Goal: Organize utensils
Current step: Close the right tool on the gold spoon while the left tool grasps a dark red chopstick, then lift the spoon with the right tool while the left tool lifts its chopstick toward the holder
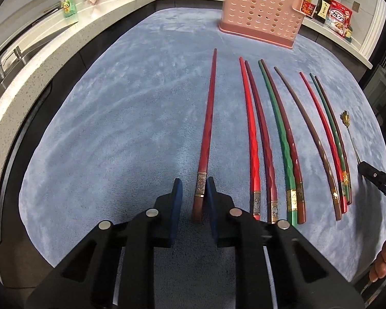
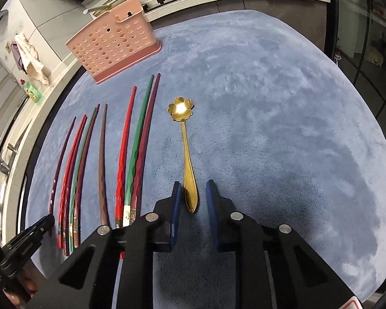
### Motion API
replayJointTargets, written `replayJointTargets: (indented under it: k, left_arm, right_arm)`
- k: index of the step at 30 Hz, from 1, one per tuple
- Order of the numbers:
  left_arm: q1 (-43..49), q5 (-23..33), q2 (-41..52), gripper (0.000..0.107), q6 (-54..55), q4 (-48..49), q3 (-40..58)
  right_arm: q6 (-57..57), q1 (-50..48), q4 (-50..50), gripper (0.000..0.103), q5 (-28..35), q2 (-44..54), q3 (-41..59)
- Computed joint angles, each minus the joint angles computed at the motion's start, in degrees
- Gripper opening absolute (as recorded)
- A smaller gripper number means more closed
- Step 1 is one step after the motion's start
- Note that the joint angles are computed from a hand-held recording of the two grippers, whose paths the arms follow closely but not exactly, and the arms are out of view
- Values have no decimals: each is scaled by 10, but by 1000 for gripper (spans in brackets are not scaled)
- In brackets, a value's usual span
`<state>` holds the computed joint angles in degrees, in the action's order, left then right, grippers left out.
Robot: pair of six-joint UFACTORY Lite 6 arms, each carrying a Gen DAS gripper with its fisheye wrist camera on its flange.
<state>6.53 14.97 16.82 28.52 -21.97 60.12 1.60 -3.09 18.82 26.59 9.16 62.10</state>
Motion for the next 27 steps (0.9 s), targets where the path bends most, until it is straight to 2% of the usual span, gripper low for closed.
replayJointTargets:
  k: [5, 11, 15, 23, 27]
  left_arm:
    - [-3, -1, 5, 19, -19, 18, 5]
    - [-1, 17, 9, 18, -29, 27, 17]
    - [3, 38, 11, 10, -27, 26, 32]
    - [12, 58, -6, 10, -15, 12, 53]
    - [18, 74, -13, 10, -11, 0, 77]
  right_arm:
    - [-23, -2, 13, 11, -3, 0, -1]
    - [-8, 7, -16, 11, 3, -9, -1]
    - [19, 17, -55, 11, 11, -15, 11]
    - [45, 14, -93, 9, 29, -35, 43]
    - [49, 5, -97, 4, 35, -26, 76]
